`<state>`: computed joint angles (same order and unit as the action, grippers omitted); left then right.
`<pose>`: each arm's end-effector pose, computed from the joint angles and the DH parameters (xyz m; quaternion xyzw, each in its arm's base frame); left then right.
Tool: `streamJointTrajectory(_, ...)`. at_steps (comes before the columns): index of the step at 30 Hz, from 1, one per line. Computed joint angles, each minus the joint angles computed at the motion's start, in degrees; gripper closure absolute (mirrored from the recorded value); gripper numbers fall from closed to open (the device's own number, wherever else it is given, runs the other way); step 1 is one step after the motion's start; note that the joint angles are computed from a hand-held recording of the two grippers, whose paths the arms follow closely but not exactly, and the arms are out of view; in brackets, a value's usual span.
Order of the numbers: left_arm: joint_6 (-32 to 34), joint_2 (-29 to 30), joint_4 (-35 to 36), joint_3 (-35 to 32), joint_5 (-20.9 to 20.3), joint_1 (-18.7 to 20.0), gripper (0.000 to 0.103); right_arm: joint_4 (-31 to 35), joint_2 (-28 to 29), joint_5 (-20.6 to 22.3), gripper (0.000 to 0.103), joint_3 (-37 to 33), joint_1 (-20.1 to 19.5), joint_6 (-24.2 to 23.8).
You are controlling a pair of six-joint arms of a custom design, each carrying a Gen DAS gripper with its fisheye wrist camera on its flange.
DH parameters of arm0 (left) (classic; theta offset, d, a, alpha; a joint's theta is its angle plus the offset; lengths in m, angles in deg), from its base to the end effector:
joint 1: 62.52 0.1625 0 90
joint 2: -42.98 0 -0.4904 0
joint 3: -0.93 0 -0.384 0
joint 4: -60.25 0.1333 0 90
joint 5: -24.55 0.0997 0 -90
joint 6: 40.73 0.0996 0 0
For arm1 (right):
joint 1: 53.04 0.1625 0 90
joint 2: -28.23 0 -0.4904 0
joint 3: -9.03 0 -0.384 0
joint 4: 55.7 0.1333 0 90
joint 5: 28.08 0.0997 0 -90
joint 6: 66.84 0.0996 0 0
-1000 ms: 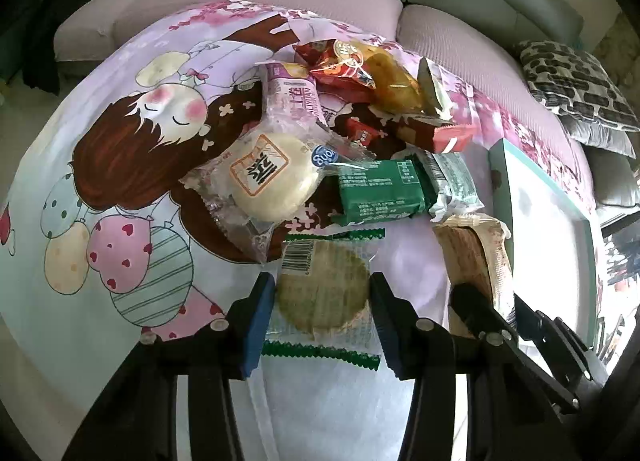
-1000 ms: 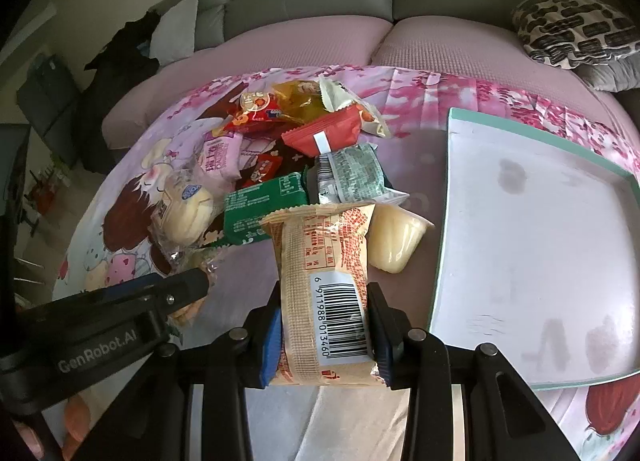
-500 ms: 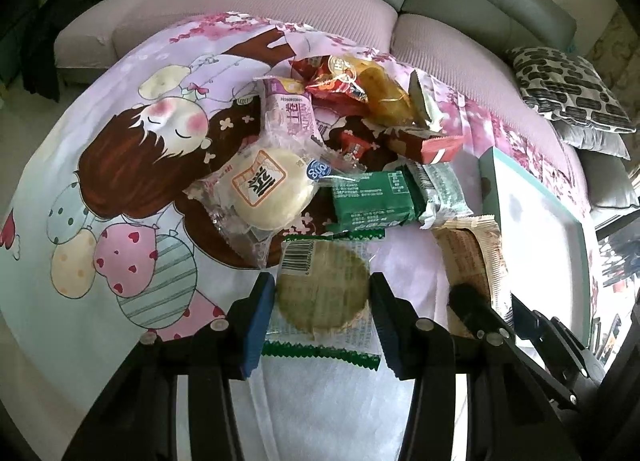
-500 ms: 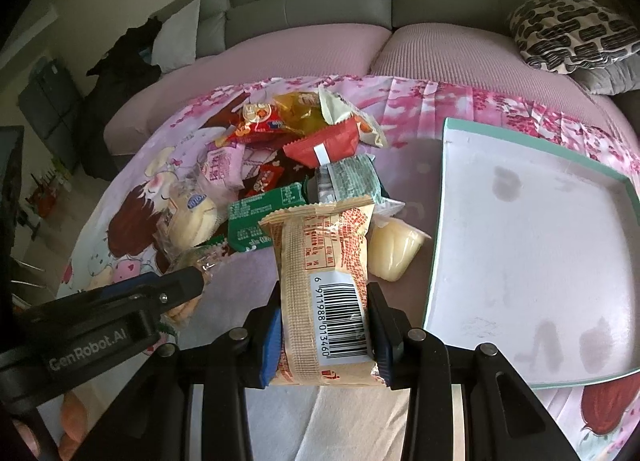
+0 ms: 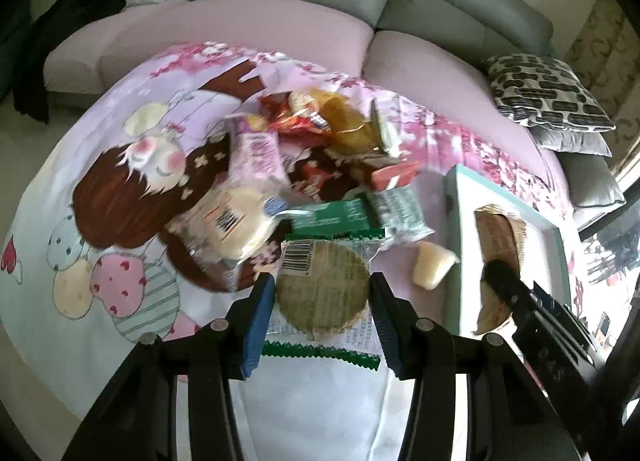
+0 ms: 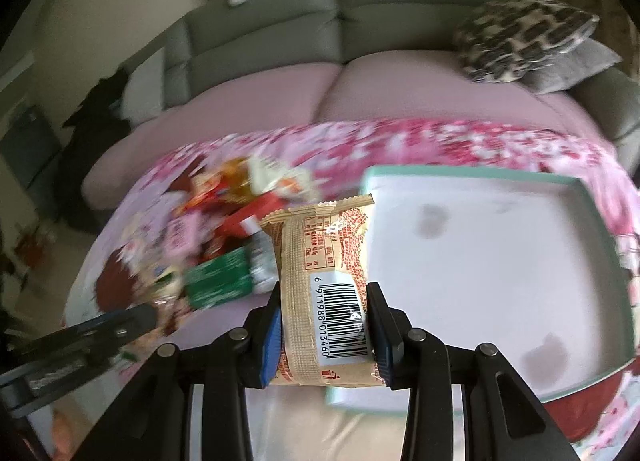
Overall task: Organize snacks
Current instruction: 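Carry both snacks over the teal tray and open both grippers to release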
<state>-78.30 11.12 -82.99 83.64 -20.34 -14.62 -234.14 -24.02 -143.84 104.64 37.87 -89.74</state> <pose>-0.3593 -0.7017 0.0575 0.0285 0.9229 -0.2604 0.2821 0.1013 -0.7118 0.2939 0.1021 -0.8986 0.3276 0.2734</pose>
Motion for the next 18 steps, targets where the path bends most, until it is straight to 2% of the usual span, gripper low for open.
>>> streamJointTrajectory(8, 7.3, 4.3, 0.6, -7.5, -0.5, -1.0, 0.053, -1.4, -1.5, -2.9, 0.063, -2.4, -2.6, 3.7)
streamJointTrajectory(18, 15.6, 14.0, 7.3, -23.4, -4.4, -0.9, 0.053, -0.8, -3.0, -3.1, 0.063, -4.8, -5.6, 8.8)
